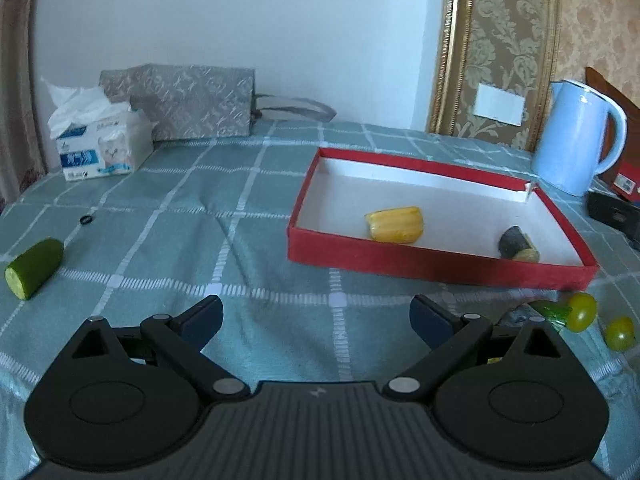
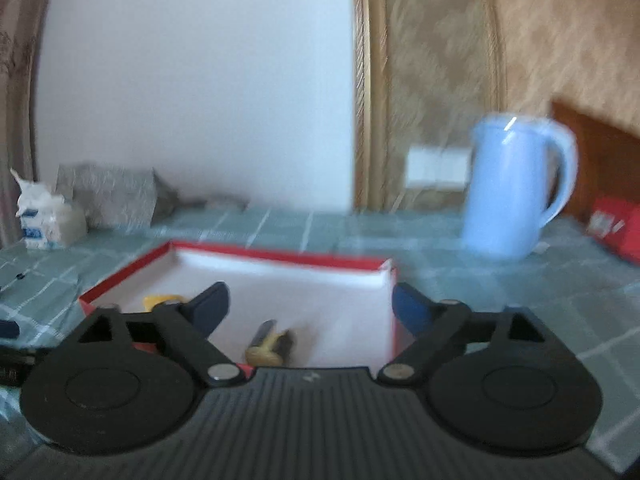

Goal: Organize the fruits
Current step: 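Lower the eggplant piece into the tray and open the right gripper, then grasp the cut cucumber chunk with the left gripper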

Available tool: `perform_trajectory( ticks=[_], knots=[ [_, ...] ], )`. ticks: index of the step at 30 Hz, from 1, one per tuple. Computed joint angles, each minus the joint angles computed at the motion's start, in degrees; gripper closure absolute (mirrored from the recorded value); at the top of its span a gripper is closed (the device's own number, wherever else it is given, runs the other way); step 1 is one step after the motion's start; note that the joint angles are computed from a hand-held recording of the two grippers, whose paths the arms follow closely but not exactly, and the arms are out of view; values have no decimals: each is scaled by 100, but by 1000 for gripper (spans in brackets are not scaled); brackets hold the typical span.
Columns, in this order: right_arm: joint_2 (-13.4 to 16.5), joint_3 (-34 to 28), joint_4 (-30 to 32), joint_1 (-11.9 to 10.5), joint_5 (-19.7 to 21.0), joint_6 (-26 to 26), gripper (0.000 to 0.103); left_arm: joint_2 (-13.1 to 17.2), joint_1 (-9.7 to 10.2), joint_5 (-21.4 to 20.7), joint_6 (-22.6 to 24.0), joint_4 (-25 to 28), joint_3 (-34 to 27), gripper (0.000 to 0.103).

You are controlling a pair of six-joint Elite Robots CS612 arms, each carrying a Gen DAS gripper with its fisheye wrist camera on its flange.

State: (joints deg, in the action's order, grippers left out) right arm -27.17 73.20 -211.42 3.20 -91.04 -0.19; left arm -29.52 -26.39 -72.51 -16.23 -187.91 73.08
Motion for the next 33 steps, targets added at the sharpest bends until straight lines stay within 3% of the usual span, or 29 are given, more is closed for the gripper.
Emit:
perform_trajectory(
  ticks=[2, 8, 14, 19, 25, 33],
  knots=[
    [55, 190, -685, 45, -463, -211, 5, 6, -32, 34, 162, -157, 29, 3],
    [89, 461, -1409, 15, -350, -527, 1, 12, -125, 40, 666, -442, 108, 3],
    [10, 593, -1257, 18, -196, -785, 0, 6, -201, 37, 934, -474, 165, 3],
    [-12, 656, -1293, -13, -139, -611, 0, 25, -227, 63, 1101, -478, 153, 3],
    [-68, 659, -881, -37, -203, -412, 0, 33, -210, -156, 1128, -553, 148, 2],
    [-109, 726, -856, -75, -38, -213, 0, 76, -261, -105, 1188, -231, 12, 3]
  ],
)
